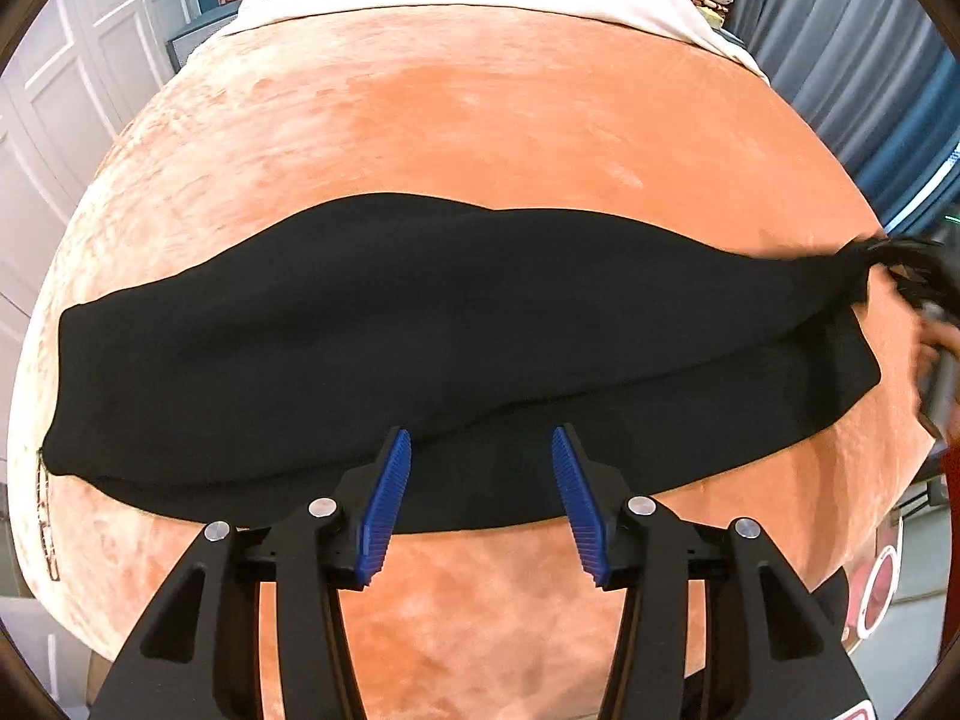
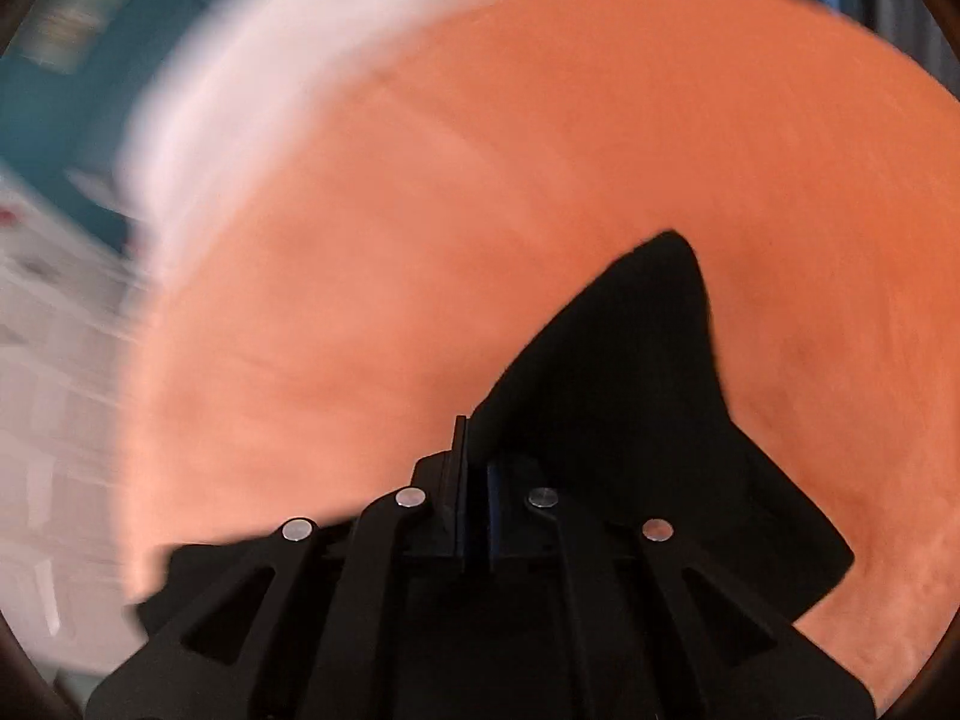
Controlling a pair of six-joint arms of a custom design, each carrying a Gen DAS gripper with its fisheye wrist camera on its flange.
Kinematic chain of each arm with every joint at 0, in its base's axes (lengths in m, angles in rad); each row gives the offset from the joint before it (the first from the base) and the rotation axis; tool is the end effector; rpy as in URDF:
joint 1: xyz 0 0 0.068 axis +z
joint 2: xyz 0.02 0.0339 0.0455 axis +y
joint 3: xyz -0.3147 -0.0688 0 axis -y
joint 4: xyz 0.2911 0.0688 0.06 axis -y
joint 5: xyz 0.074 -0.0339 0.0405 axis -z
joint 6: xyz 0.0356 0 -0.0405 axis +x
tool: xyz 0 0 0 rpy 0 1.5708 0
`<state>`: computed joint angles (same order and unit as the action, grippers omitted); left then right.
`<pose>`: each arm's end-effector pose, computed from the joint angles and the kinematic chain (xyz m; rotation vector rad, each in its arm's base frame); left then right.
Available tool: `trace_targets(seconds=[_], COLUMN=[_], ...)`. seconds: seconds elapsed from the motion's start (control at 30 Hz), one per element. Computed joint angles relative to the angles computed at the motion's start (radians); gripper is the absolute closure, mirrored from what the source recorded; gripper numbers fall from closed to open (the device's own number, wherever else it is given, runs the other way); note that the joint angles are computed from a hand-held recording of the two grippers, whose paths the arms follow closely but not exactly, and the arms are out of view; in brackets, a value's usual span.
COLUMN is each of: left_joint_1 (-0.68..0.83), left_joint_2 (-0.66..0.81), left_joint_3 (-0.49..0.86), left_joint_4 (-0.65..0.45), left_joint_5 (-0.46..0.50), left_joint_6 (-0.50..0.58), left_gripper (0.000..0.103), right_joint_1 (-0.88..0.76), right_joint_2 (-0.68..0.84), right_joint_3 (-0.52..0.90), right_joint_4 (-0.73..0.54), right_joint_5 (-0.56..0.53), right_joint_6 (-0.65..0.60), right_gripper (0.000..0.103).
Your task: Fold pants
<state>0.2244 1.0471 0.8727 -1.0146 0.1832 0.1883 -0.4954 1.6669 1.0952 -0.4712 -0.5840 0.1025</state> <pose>0.1968 0.0383 0.2934 -0.0008 2.7286 -0.1373 0.3434 -0.1632 0.2301 0.5324 2.4048 0.5942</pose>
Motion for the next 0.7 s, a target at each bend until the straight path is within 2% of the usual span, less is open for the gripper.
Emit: trace_targets(seconds=[0.03, 0.07, 0.1, 0.13, 0.23, 0.27, 0.33, 0.4, 0.47, 0.57, 0.63, 0.67, 0.7], left_joint_1=[0.002, -0.036, -0.05, -0.064, -0.198, -0.227, -0.297, -0.397, -0.485, -0.657, -0.722, -0.746, -0.782], left_joint_2=[-0.005, -0.005, -0.009, -0.007, 0.042, 0.054, 0.07, 0.103, 0.15, 0.278, 0.386, 0.444, 0.505], left_joint_3=[-0.006, -0.017, -0.028, -0.044, -0.07, -0.067, -0.058, -0.044, -0.023, 0.04, 0.08, 0.105, 0.128], left_joint_4=[-0.003, 0.009, 0.008, 0.018, 0.055, 0.054, 0.072, 0.102, 0.139, 0.203, 0.246, 0.259, 0.271], left_joint_5=[-0.001, -0.018, -0.03, -0.04, -0.093, -0.081, -0.075, -0.056, -0.06, -0.094, -0.133, -0.164, -0.207], left_joint_6=[-0.005, -0.043, -0.053, -0.062, -0.166, -0.188, -0.261, -0.343, -0.401, -0.486, -0.495, -0.496, -0.503], left_gripper=[0.055, 0.055, 0.055, 0.055, 0.055, 0.055, 0.054, 0.031, 0.031, 0.03, 0.026, 0.026, 0.026], right_joint_1=[-0.057, -0.085, -0.137, -0.188, -0.277, -0.314, -0.343, -0.317, -0.264, -0.214, -0.172, -0.157, -0.135], right_joint_2=[-0.104, -0.157, -0.189, -0.17, 0.039, 0.067, 0.029, -0.037, -0.122, -0.177, -0.19, -0.168, -0.116], right_joint_3=[-0.084, -0.125, -0.162, -0.195, -0.208, -0.229, -0.248, -0.273, -0.305, -0.326, -0.325, -0.307, -0.283], right_joint_4=[0.059, 0.069, 0.019, -0.012, -0.098, -0.079, -0.064, -0.027, 0.044, 0.101, 0.11, 0.104, 0.12], right_joint_5=[-0.115, -0.142, -0.148, -0.133, -0.026, -0.082, -0.122, -0.066, 0.03, 0.118, 0.137, 0.134, 0.123], right_joint_6=[-0.037, -0.061, -0.132, -0.18, -0.258, -0.266, -0.24, -0.22, -0.249, -0.36, -0.426, -0.455, -0.452], right_gripper=[0.1, 0.1, 0.1, 0.099, 0.097, 0.096, 0.087, 0.053, 0.04, 0.04, 0.041, 0.046, 0.071])
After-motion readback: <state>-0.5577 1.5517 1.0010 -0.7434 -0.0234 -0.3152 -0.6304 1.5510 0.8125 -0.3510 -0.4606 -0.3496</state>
